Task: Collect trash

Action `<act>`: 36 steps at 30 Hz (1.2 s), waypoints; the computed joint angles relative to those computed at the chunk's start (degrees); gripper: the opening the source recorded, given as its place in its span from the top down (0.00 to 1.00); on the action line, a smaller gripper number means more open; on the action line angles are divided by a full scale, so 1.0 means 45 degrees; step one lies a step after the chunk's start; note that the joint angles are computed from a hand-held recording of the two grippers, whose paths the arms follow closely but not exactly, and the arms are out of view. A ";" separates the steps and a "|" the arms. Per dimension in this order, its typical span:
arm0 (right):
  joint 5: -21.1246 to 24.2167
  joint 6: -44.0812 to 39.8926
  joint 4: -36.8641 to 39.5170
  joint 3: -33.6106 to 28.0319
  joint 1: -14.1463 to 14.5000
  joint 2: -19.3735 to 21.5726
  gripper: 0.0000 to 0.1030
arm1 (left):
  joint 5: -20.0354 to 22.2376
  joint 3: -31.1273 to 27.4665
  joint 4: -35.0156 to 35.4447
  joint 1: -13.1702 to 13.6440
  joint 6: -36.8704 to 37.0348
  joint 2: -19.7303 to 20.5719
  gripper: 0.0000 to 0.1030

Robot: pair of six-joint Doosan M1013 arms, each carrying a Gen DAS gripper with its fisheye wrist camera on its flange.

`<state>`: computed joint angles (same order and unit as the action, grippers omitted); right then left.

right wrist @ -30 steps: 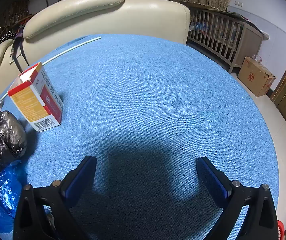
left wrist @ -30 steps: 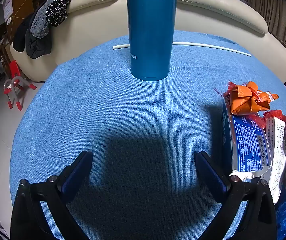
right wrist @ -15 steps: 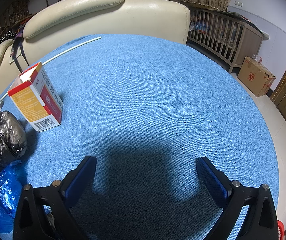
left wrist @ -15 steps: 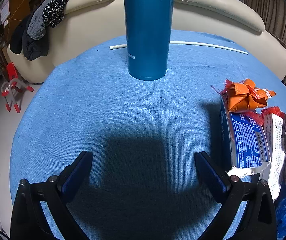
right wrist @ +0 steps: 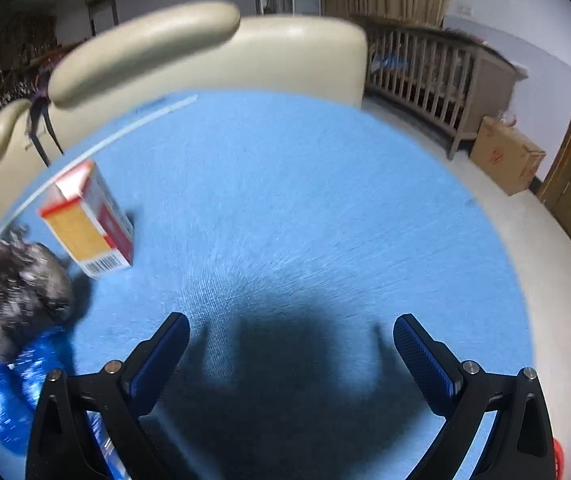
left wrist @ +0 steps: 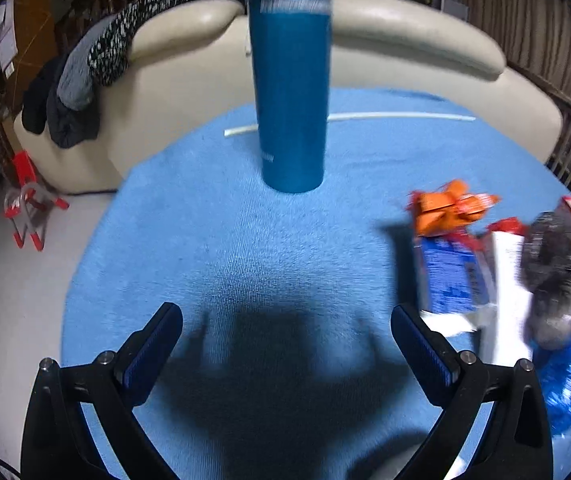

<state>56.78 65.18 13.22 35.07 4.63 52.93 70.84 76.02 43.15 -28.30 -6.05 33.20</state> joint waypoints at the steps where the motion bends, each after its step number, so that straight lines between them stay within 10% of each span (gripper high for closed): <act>1: -0.0192 -0.0190 0.0177 0.0287 -0.0052 -0.0203 0.00 | 0.0035 -0.0012 0.0114 -0.0074 -0.0023 -0.0029 0.00; 17: -0.1648 -0.3278 0.3020 0.5386 -0.0633 -0.3333 0.00 | -0.0091 -0.0485 0.1201 -0.1344 -0.0054 -0.0145 0.00; 36: -0.2168 -0.3924 0.3233 0.6528 -0.0694 -0.4006 0.00 | -0.0511 -0.0487 0.1050 -0.1640 0.0049 -0.0100 0.00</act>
